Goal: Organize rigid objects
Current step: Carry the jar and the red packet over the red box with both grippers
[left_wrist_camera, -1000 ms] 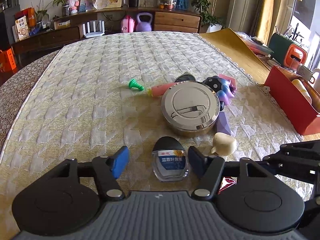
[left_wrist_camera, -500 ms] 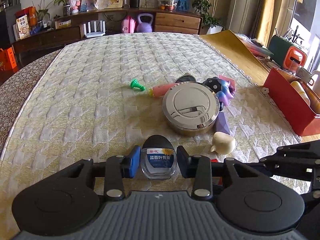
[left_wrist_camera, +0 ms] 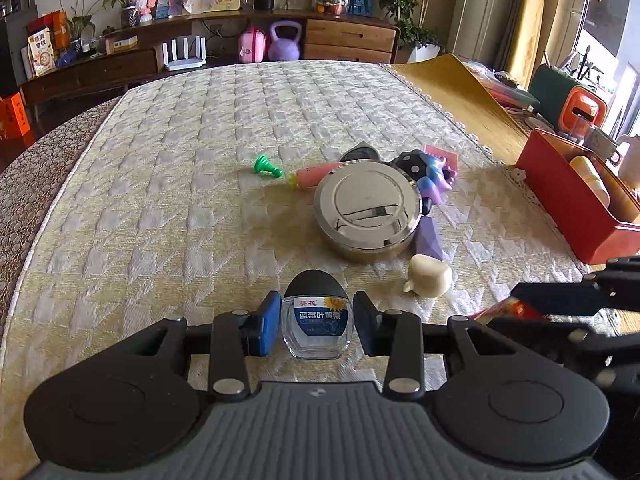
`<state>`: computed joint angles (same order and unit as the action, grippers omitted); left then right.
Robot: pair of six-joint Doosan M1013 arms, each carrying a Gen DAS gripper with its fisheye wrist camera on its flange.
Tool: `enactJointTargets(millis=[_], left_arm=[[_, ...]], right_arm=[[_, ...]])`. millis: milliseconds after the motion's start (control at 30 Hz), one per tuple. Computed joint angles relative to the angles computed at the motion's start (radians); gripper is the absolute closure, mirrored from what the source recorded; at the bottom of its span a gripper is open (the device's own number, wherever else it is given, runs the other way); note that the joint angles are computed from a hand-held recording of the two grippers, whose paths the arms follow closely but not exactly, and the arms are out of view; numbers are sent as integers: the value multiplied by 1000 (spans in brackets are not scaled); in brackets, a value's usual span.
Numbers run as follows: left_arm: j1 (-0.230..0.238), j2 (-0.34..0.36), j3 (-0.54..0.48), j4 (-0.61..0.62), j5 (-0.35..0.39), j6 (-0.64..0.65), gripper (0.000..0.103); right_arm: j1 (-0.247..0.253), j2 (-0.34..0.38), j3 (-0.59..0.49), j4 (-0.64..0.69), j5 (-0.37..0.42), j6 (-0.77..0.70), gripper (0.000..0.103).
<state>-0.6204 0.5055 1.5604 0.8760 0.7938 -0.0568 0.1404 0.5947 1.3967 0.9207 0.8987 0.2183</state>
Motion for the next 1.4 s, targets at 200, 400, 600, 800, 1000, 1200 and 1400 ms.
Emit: enactJointTargets(millis=[200, 400, 600, 800, 1000, 1200, 1400], left_arm=[[-8, -2, -17, -17, -1, 29, 65], [-10, -2, -42, -49, -14, 67, 65], [-12, 9, -87, -60, -25, 117, 65], [-7, 32, -155, -63, -33, 195, 65], [3, 73, -249, -116, -49, 325, 65], [10, 134, -369, -176, -40, 462, 65], [14, 218, -519, -257, 2, 626, 65]], right_arm=[[-21, 1, -8, 20, -12, 4, 72], [-44, -1, -19, 52, -21, -6, 72], [-63, 0, -40, 88, -45, -12, 72], [-89, 16, -80, 122, -76, 4, 72], [-115, 38, -128, 130, -109, 39, 72], [-134, 66, -175, 110, -146, 67, 72], [-154, 101, -219, 69, -167, 123, 72]])
